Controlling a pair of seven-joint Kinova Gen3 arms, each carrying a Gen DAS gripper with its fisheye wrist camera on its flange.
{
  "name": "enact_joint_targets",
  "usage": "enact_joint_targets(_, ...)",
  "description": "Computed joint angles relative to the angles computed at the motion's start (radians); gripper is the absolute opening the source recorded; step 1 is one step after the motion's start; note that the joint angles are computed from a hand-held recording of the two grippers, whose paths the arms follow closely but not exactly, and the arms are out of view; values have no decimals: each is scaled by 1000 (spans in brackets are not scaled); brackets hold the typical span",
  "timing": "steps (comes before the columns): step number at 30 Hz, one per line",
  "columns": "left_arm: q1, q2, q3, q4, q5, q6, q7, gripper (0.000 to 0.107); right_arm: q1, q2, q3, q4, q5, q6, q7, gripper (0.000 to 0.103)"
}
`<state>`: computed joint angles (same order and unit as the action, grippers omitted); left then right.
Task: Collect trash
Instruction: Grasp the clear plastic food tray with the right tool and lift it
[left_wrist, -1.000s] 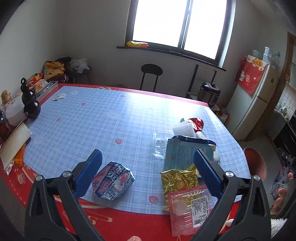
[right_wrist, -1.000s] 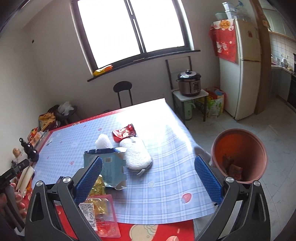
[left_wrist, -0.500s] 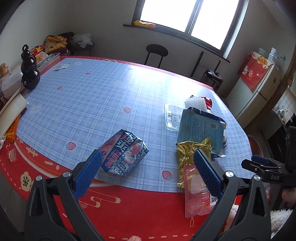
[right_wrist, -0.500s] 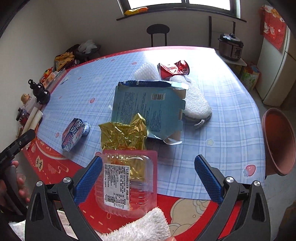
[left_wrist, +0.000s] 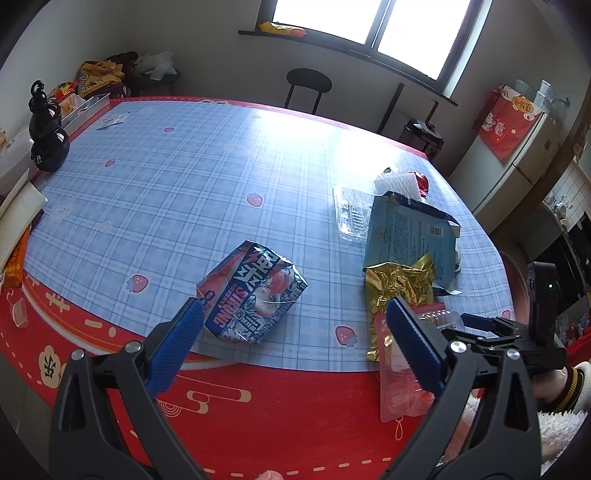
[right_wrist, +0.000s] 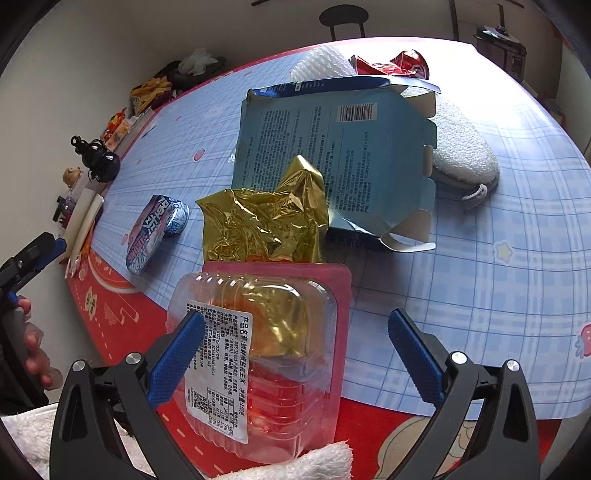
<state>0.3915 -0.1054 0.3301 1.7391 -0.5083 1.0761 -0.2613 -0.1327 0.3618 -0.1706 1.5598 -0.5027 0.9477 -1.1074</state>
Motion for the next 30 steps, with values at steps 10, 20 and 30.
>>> enact_joint_targets(10,3,11,-7,-23,-9,37,-15,97,38,102,-40,-54,-117,102,55,98)
enact_joint_targets(20,13,24,-11,-48,-28,61,-16,97,-11,111,-37,-76,-76,190,54,98)
enact_joint_targets(30,25,39,-25,-47,-6,28,-35,97,-11,-40,-5,8,-19,114,111,98)
